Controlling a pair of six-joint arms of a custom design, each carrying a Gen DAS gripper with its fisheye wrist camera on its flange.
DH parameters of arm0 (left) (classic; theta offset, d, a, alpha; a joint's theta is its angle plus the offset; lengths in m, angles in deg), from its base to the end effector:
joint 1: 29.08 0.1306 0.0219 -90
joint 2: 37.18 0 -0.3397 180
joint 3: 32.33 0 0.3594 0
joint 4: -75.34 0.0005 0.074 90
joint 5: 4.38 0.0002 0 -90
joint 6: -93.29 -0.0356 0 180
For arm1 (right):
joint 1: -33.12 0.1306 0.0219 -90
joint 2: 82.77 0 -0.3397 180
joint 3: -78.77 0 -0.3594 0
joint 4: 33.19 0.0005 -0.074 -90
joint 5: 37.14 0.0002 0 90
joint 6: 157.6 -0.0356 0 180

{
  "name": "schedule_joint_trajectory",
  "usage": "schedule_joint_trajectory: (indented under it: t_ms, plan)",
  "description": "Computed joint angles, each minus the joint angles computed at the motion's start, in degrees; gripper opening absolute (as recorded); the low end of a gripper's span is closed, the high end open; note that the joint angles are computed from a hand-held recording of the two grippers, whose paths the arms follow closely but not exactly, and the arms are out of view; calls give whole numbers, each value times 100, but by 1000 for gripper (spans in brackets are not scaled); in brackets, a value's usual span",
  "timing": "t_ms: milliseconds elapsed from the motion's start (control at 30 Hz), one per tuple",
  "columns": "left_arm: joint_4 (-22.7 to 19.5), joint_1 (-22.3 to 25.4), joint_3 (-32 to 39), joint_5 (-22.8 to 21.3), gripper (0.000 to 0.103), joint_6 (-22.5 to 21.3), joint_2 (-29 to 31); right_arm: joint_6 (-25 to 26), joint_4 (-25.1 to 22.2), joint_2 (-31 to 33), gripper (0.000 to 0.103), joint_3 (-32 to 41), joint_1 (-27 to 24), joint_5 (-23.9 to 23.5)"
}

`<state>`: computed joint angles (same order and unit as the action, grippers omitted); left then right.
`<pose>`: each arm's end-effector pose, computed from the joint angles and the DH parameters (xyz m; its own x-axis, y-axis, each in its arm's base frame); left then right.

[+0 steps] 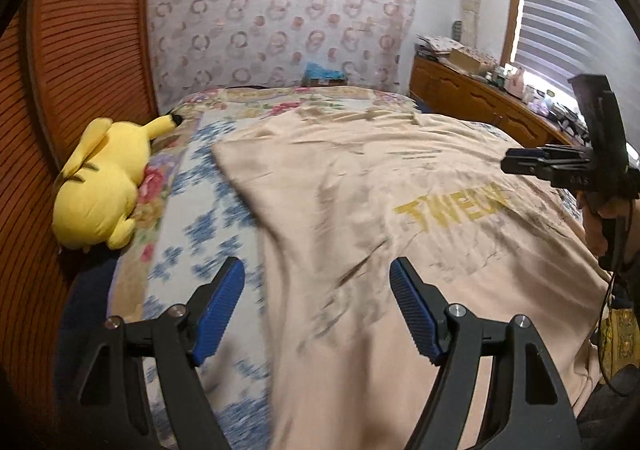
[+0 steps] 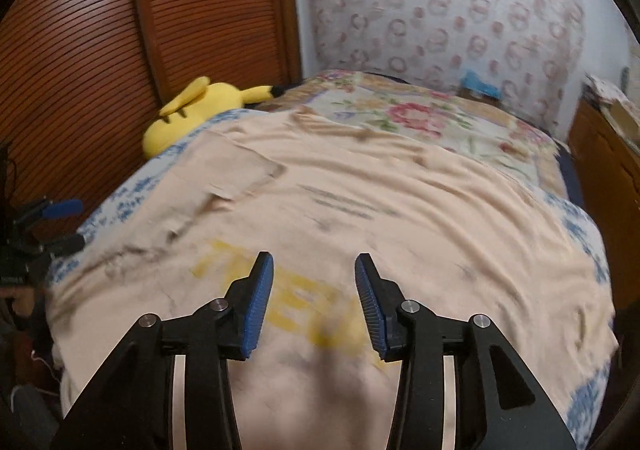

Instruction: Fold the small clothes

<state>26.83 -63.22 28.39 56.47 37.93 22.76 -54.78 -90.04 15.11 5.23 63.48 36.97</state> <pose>0.2426 -0.1441 0.3516 -0.6284 -0.1737 -0.7583 -0.1680 0.9821 -0.0858 0.4231 0.2585 0.4398 -0.4851 -0.5315 -0.6944 -0.7702 0.6357 0.0515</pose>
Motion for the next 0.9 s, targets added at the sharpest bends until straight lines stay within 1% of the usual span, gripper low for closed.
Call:
schedule_joint_trajectory:
  t_ms: [133,233,367,467,667,833,900]
  plan:
    - [285,-32,377,243,75,-254,594,90,-54,-216,45,-272,-483,-156]
    - [410,-30,651,412,75,-425,994,58,-76,-338,46,-427,-902,-305]
    - [476,-42,1007,600,75,-556,1496,102,-24,-462,47,-561,-1403,-315]
    - [468,-62,1301,697,75,-633,1880,133,-31,-477,47,-548,-1755,-393]
    - [440,-52,1845,893,75,-810,2562,281,-99,-343,47,-426,-2309,-360]
    - [347,-38,2120,1001,75,-947,2979,292,-200,-103,47,-306,-2522,-209]
    - [196,-20,2236,1097,76,-965,3118,273,-239,-22,47,-261,-2587,-219]
